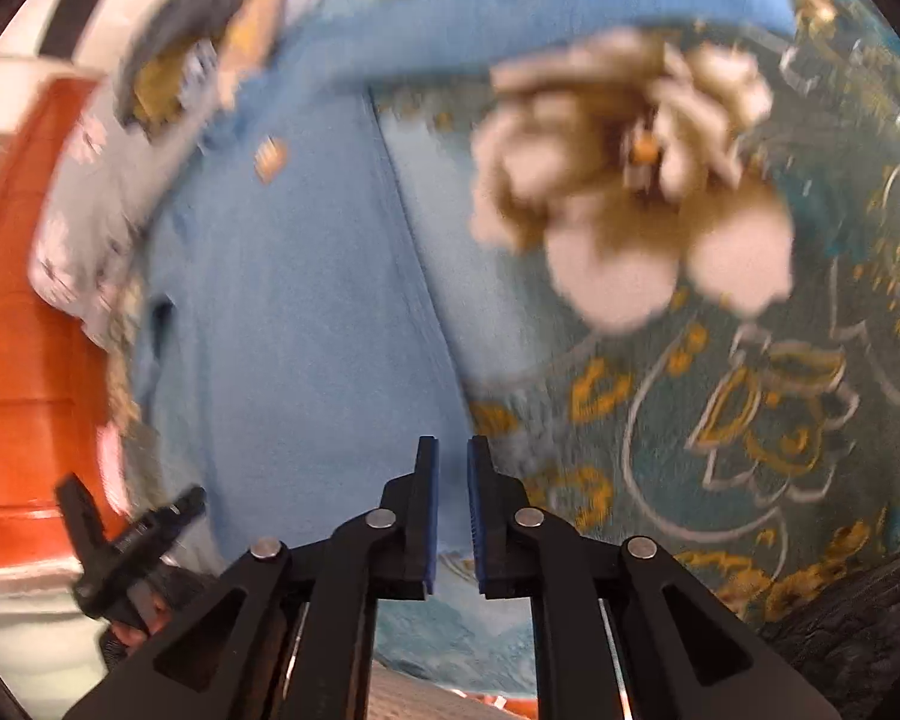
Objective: Fold clothes
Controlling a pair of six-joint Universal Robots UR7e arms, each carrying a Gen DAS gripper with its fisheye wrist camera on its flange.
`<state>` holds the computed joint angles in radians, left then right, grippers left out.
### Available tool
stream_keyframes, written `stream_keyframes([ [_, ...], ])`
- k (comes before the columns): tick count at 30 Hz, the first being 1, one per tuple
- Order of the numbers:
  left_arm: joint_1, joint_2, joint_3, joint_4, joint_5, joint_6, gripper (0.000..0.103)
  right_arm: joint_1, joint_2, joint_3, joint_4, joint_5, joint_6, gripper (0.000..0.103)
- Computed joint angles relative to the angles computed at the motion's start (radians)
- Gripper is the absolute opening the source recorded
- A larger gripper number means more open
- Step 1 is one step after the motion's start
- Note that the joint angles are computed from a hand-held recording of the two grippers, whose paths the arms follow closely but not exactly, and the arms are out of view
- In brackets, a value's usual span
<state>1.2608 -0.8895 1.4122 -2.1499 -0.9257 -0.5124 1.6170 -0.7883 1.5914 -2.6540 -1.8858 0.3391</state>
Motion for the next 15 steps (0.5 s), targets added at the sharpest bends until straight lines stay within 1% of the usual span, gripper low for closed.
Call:
stream_keyframes([
  [1, -0.006, 0.001, 0.003, -0.029, 0.01, 0.024, 0.064, -0.002, -0.014, 0.005, -0.026, -0.001, -0.012, 0.034],
  [2, -0.011, 0.003, 0.005, -0.058, 0.014, 0.044, 0.065, -0.006, -0.027, 0.009, -0.055, -0.004, -0.025, 0.037],
  [3, -0.016, 0.005, 0.008, -0.088, 0.016, 0.063, 0.065, -0.011, -0.043, 0.015, -0.087, -0.012, -0.04, 0.039],
  [4, -0.02, 0.006, 0.011, -0.109, 0.016, 0.074, 0.065, -0.017, -0.051, 0.006, -0.115, -0.042, -0.05, 0.04],
  [7, -0.031, -0.019, 0.042, -0.154, 0.033, 0.104, 0.065, -0.037, -0.035, -0.073, -0.182, -0.175, -0.075, 0.043],
  [9, -0.044, -0.015, 0.058, -0.205, 0.052, 0.128, 0.065, -0.053, -0.015, -0.12, -0.238, -0.259, -0.125, 0.046],
  [10, -0.049, -0.008, 0.061, -0.233, 0.057, 0.142, 0.065, -0.066, -0.005, -0.14, -0.264, -0.286, -0.158, 0.046],
  [11, -0.053, -0.019, 0.084, -0.256, 0.06, 0.153, 0.065, -0.081, 0.003, -0.156, -0.28, -0.293, -0.173, 0.046],
  [12, -0.056, -0.037, 0.114, -0.278, 0.064, 0.163, 0.066, -0.099, 0.008, -0.167, -0.285, -0.282, -0.17, 0.047],
  [15, -0.052, -0.005, 0.084, -0.26, 0.076, 0.16, 0.067, -0.138, 0.044, -0.219, -0.256, -0.216, -0.116, 0.05],
])
